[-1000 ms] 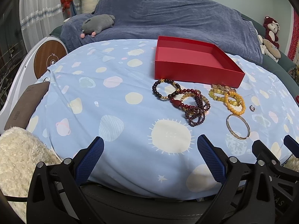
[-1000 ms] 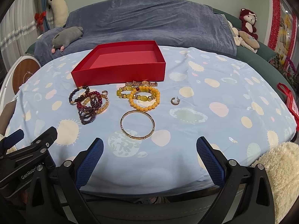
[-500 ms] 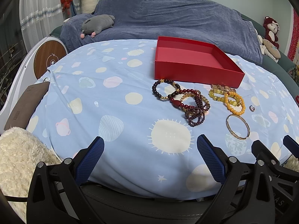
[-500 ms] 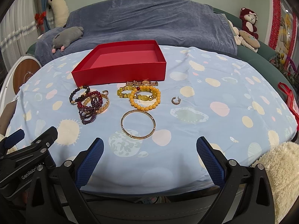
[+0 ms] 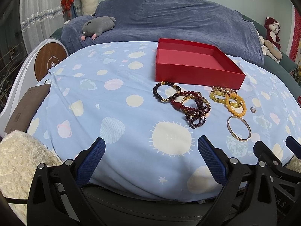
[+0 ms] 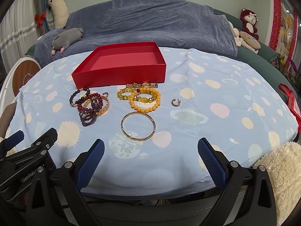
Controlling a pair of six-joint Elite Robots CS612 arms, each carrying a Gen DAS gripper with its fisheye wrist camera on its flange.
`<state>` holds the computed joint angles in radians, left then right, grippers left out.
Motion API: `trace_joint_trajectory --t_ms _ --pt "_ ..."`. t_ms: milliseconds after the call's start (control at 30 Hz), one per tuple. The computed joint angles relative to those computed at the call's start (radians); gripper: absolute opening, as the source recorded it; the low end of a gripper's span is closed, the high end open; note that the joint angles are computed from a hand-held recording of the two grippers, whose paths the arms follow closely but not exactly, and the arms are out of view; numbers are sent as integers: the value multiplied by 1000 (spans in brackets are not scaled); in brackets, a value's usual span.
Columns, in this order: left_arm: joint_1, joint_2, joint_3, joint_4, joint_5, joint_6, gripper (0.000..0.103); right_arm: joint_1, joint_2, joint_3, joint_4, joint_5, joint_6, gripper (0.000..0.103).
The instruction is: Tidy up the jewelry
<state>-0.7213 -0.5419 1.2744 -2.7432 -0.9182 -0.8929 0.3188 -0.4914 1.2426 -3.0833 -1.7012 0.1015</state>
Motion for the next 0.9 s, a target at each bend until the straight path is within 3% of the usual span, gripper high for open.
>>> trace_joint_trajectory --t_ms 733,900 --pt "1 -1 5 -7 -3 -1 94 -1 0 0 1 4 3 96" --pt "5 1 5 -29 -36 16 95 -11 -6 8 -3 18 28 96"
